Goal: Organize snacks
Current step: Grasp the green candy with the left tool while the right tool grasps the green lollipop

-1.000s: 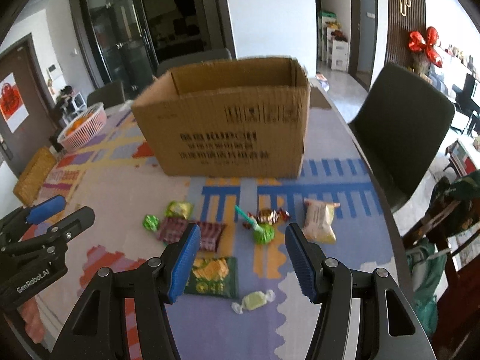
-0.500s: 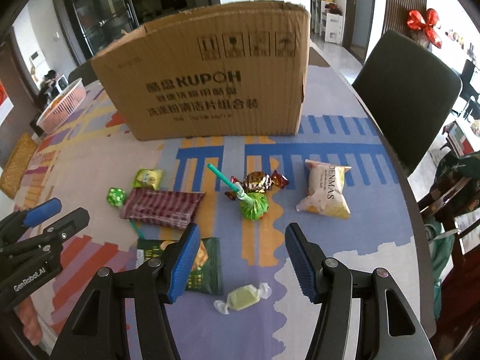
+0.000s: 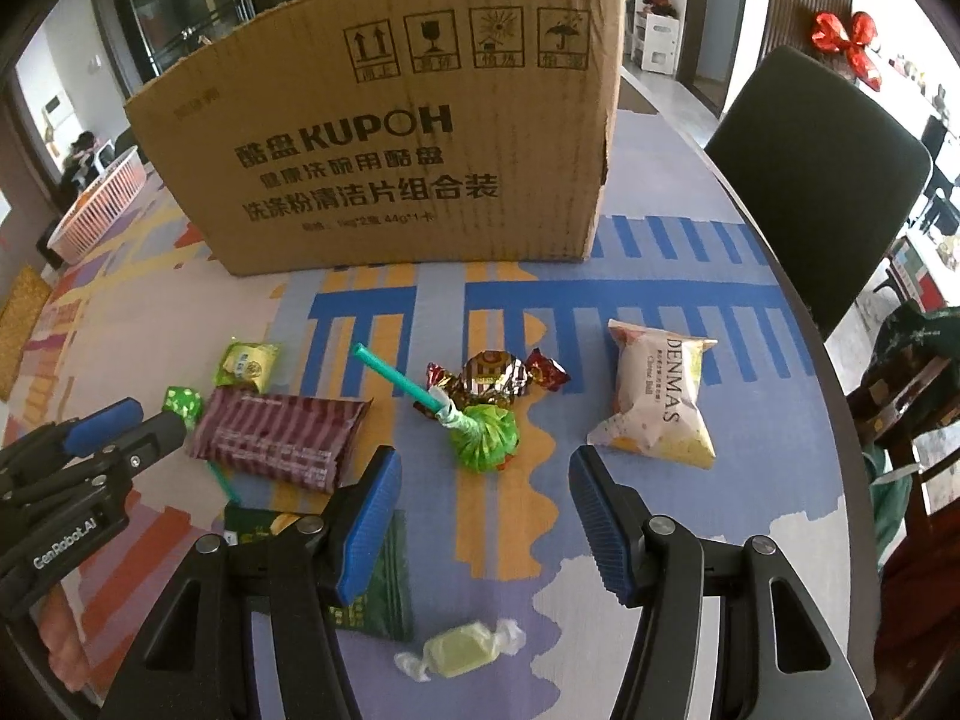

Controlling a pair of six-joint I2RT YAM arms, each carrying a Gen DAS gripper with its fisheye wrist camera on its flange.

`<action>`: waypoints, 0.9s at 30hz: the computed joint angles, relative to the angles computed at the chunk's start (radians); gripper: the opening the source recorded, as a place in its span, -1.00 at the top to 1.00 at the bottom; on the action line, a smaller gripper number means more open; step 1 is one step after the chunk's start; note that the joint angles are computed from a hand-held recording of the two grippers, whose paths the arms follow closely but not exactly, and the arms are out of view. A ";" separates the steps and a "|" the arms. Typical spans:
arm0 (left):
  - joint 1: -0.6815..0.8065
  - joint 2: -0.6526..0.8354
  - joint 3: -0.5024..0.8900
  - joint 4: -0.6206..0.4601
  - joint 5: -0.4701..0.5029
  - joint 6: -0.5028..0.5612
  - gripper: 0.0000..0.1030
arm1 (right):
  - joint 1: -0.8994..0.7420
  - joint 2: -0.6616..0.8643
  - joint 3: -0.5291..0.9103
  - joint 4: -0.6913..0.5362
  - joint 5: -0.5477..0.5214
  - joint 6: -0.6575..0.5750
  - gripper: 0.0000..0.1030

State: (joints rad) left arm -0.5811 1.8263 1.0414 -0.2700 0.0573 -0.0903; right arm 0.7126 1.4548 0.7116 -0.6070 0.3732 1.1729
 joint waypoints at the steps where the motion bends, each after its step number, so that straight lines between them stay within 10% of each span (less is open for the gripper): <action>1: 0.001 0.011 0.007 -0.001 0.002 -0.002 0.13 | -0.007 0.004 -0.002 0.010 -0.004 -0.007 -0.13; 17: -0.005 0.076 0.075 -0.023 0.015 0.000 0.51 | -0.060 0.051 -0.021 0.091 -0.037 -0.066 0.45; 27: -0.019 0.005 0.017 -0.001 -0.025 0.007 0.52 | -0.042 0.028 -0.018 0.067 -0.012 -0.058 0.47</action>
State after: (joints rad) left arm -0.6001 1.8314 1.0584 -0.2707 0.0323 -0.0828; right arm 0.6709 1.4832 0.6934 -0.5402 0.3614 1.1146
